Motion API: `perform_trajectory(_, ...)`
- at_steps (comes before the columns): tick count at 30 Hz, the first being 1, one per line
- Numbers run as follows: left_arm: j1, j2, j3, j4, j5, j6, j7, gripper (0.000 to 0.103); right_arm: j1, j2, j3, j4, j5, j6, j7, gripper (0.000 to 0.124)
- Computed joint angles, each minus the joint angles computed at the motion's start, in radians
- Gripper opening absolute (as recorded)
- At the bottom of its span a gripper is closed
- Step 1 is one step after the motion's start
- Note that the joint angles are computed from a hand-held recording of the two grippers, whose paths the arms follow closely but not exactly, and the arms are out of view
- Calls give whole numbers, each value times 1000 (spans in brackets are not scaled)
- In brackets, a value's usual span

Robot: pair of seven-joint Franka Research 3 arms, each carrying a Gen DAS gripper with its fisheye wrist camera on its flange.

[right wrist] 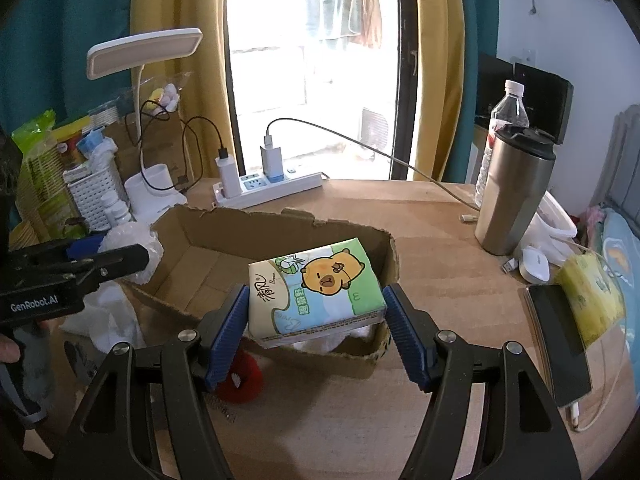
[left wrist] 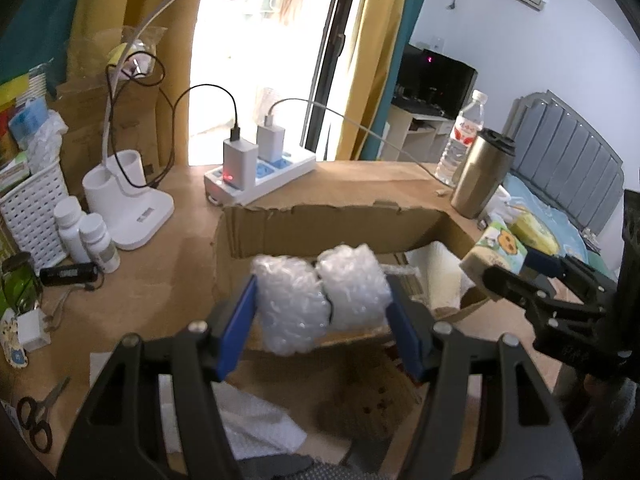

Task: Organize soft objects
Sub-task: 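Carry both items into the cardboard box and open both grippers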

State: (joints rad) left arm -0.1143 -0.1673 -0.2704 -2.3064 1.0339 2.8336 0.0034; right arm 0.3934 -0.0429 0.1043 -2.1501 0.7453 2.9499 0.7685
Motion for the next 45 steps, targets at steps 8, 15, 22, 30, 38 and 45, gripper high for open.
perform_trajectory(8,-20,68,17,64,-15,-34,52,64,-19,65,6,67,6,-13,-2,71)
perform_trajectory(15,-41,122,41,99,-65,-41,119,64,-44,113,27,115,41,-3,-24,71)
perform_trajectory(22,-59,174,63,135,-123,-43,173,65,-68,165,44,176,55,-33,-35,71)
perform_trajectory(30,-79,228,81,170,-221,-62,265,65,-87,221,53,230,29,-38,-2,71)
perform_trajectory(38,-96,245,91,192,-234,-93,281,73,-99,245,64,250,-2,-45,33,71)
perform_trajectory(45,-100,228,94,180,-217,-97,254,75,-97,241,63,242,-37,-36,63,72)
